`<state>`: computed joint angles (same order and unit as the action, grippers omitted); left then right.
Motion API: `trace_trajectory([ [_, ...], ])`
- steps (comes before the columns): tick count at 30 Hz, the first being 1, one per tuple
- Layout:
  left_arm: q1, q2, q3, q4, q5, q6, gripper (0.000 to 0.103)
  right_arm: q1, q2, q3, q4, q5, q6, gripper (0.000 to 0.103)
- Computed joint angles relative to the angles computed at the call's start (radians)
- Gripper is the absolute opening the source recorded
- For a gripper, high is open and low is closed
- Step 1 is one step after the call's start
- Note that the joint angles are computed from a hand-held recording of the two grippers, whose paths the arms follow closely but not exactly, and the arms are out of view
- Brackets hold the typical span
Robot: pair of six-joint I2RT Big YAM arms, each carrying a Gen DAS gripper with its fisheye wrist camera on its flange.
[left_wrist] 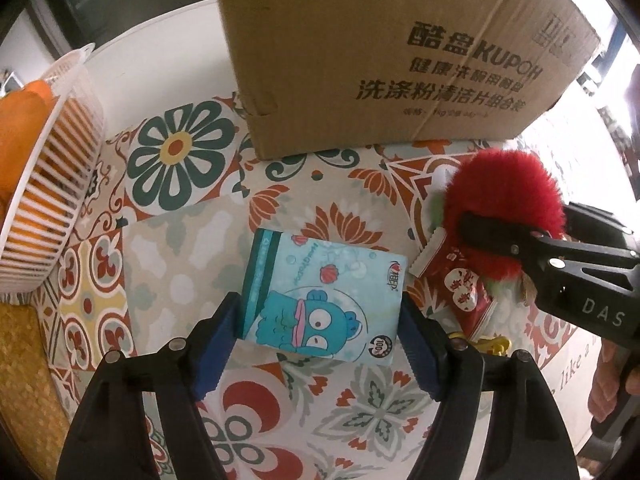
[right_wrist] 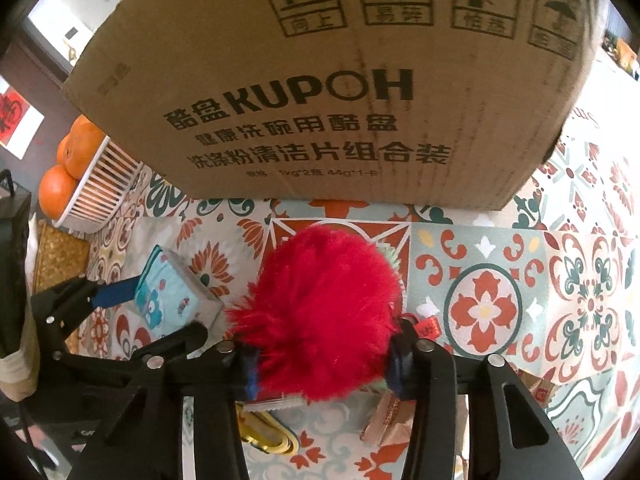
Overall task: Organize soft objects
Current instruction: 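Grasp the red pompom with the right tool while the left tool grasps the blue tissue pack, then lift both items over the box and open both tools to drop them in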
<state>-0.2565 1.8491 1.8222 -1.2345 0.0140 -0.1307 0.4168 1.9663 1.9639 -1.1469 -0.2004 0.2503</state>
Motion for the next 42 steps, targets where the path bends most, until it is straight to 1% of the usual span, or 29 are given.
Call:
trace_trajectory([
  [3,-0.001,-0.035,-0.037,0.033,-0.016,-0.028,0.075,-0.005,-0.017,-0.017,0.011,-0.005,0.008,0.043],
  [7,-0.007,-0.076,-0.066,0.056,-0.025,-0.067,0.075,-0.007,-0.042,-0.040,0.031,-0.011,0.022,0.042],
  [10,-0.008,-0.106,-0.086,0.070,-0.037,-0.097,0.075,-0.009,-0.066,-0.060,0.051,-0.014,0.034,0.042],
  [16,-0.017,-0.165,-0.116,0.089,-0.053,-0.132,0.075,-0.015,-0.124,-0.101,0.083,-0.022,0.044,0.042],
  [18,-0.023,-0.187,-0.127,0.096,-0.064,-0.134,0.075,-0.016,-0.145,-0.119,0.097,-0.022,0.049,0.042],
  [20,-0.027,-0.190,-0.103,0.084,-0.068,-0.135,0.075,-0.017,-0.163,-0.129,0.104,-0.022,0.053,0.042],
  [23,-0.034,-0.214,-0.111,0.099,-0.077,-0.137,0.075,-0.022,-0.194,-0.149,0.118,-0.026,0.060,0.042],
  [25,-0.046,-0.206,-0.078,0.097,-0.084,-0.149,0.075,-0.022,-0.215,-0.163,0.132,-0.024,0.065,0.042],
  [31,-0.070,-0.240,-0.059,0.117,-0.119,-0.150,0.075,-0.027,-0.284,-0.196,0.168,-0.004,0.061,0.042],
  [34,-0.077,-0.254,-0.045,0.125,-0.130,-0.149,0.075,-0.028,-0.312,-0.199,0.186,0.003,0.061,0.042],
  [36,-0.077,-0.258,-0.038,0.133,-0.131,-0.145,0.075,-0.015,-0.307,-0.177,0.193,0.014,0.069,0.042],
  [42,-0.090,-0.276,0.010,0.145,-0.142,-0.138,0.075,-0.009,-0.342,-0.162,0.222,0.025,0.067,0.042],
])
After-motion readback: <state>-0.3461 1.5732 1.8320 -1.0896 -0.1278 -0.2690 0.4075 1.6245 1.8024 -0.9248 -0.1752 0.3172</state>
